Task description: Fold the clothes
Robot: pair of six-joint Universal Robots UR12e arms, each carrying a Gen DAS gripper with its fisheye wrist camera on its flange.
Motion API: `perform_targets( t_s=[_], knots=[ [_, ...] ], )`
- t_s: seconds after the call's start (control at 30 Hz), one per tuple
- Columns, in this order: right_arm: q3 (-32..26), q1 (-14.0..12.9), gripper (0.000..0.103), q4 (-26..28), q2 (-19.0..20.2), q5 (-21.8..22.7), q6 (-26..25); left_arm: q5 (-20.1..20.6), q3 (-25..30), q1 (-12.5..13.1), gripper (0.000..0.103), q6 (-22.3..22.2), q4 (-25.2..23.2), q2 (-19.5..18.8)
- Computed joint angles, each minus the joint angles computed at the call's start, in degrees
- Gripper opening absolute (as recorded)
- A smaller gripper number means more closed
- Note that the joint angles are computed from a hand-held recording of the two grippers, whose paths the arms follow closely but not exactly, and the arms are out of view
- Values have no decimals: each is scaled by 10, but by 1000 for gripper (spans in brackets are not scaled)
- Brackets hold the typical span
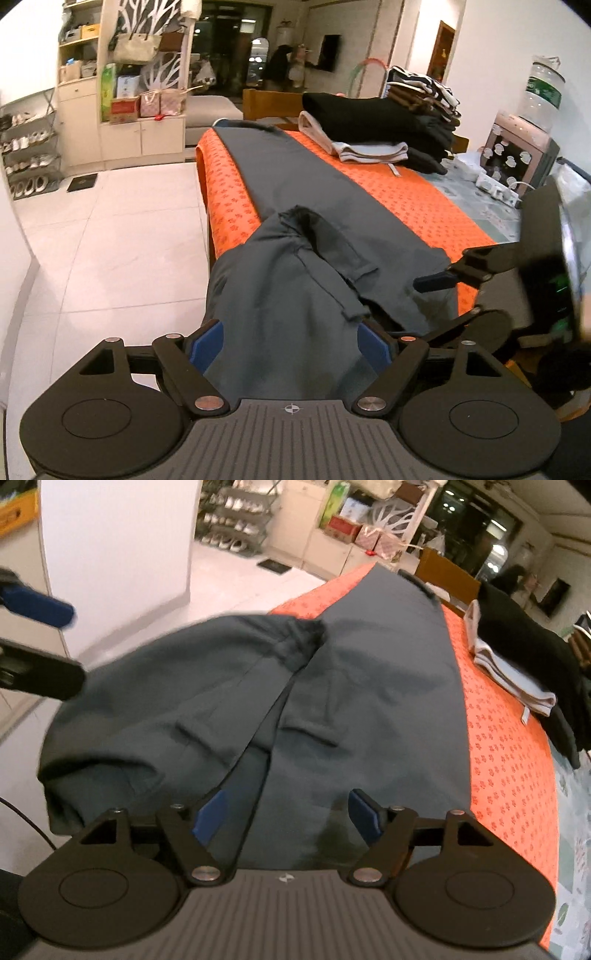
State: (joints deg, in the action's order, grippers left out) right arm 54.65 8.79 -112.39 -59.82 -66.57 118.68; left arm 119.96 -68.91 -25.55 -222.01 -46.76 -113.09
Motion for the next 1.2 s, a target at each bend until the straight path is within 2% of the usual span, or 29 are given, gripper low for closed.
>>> perform_targets(
  t_s=[0.2,0.3,0.47,0.5,0.6,0.7,0.83,1.07,1.2],
  knots=[
    [46,-7,75,-114,-14,-38,-3,28,40,-16,86,-23,-47,-22],
    [29,-22,75,-126,-6,-28,25,53,79,-25,86,-41,-84,-48],
    [1,-47,75,-142,10,-16,35,99,181,-39,87,-119,-185,-111],
    [-8,-52,75,-140,15,-12,36,112,208,-42,87,-145,-228,-126],
    [-53,-64,75,-80,37,7,23,138,296,-50,87,-230,-366,-171],
    [-83,-70,75,-37,52,27,-1,143,351,-54,87,-300,-459,-196],
    [-96,-69,75,-14,60,45,-28,128,399,-58,87,-395,-563,-216],
    [-127,-65,75,20,77,65,-51,124,425,-72,87,-453,-629,-231],
    [-136,-62,75,23,83,68,-68,133,437,-78,87,-505,-665,-241]
  ],
)
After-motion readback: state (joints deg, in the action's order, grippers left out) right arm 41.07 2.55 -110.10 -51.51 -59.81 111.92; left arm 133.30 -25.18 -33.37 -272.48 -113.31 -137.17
